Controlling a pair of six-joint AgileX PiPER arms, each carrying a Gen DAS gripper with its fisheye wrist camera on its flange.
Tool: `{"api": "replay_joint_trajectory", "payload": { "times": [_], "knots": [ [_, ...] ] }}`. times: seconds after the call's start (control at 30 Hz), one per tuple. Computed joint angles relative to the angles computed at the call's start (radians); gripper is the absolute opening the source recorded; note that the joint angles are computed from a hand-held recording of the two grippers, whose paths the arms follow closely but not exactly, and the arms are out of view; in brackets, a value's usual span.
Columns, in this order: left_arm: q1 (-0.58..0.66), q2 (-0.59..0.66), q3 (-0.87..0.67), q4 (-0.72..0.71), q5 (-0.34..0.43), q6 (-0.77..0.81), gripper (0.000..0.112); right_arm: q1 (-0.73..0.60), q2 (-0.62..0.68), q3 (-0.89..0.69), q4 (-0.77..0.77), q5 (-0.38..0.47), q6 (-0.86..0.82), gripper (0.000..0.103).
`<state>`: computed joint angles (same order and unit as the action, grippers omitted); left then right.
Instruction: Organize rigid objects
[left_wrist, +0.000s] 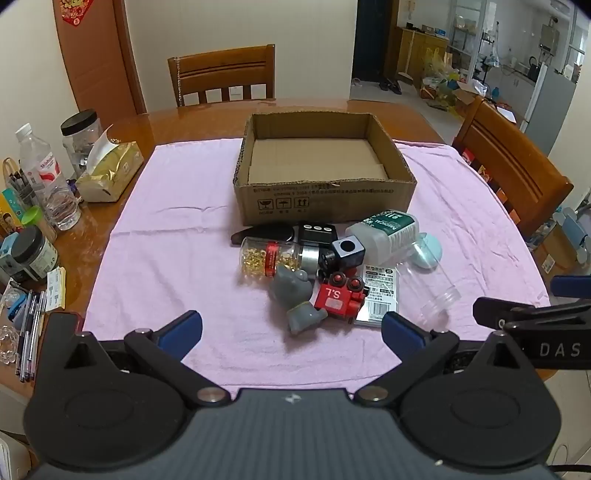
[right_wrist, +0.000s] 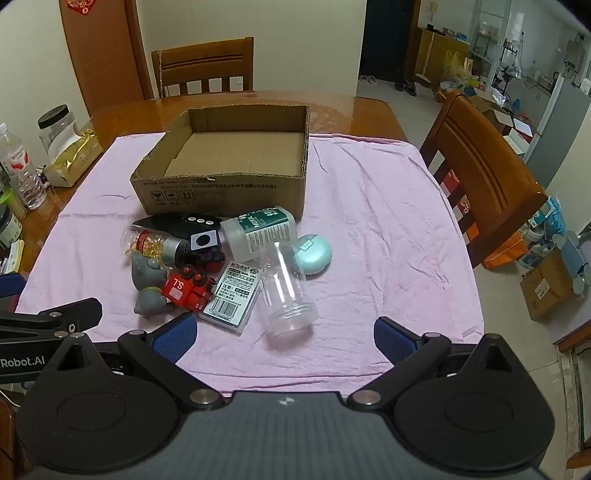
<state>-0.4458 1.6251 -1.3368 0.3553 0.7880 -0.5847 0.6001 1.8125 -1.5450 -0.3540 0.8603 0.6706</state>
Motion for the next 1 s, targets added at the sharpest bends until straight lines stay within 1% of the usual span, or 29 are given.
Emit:
{"api": "replay_joint_trajectory", "payload": {
  "times": [0.23, 0.27, 0.5, 0.53, 0.73, 1.0],
  "knots": [
    [-0.009, 0.001, -0.008, 0.002, 0.009, -0.005, 0.102, 0.005, 0.001, -0.010, -0.001, 0.010, -0.001, 0.103],
    [0.013, -0.010, -0.013, -0.020, 0.017, 0.030, 0.102, 0.005, 0.002, -0.012, 0.000, 0.011, -0.002, 0.103],
    [0.007, -0.022, -0.029, -0.023, 0.038, 0.041, 0.102, 0.013, -0.008, -0.006, -0.026, 0.007, 0.018, 0.103],
    [0.006, -0.016, -0.006, -0.007, 0.011, 0.016, 0.102, 0.013, -0.008, -0.005, -0.027, 0.005, 0.018, 0.103],
    [0.004, -0.018, 0.000, -0.003, 0.004, 0.010, 0.102, 0.012, -0.013, -0.006, -0.032, 0.003, 0.018, 0.103],
    [-0.006, -0.008, -0.022, -0.006, 0.016, 0.013, 0.102, 0.003, -0.019, -0.001, -0.029, -0.001, 0.006, 0.103]
  ]
}}
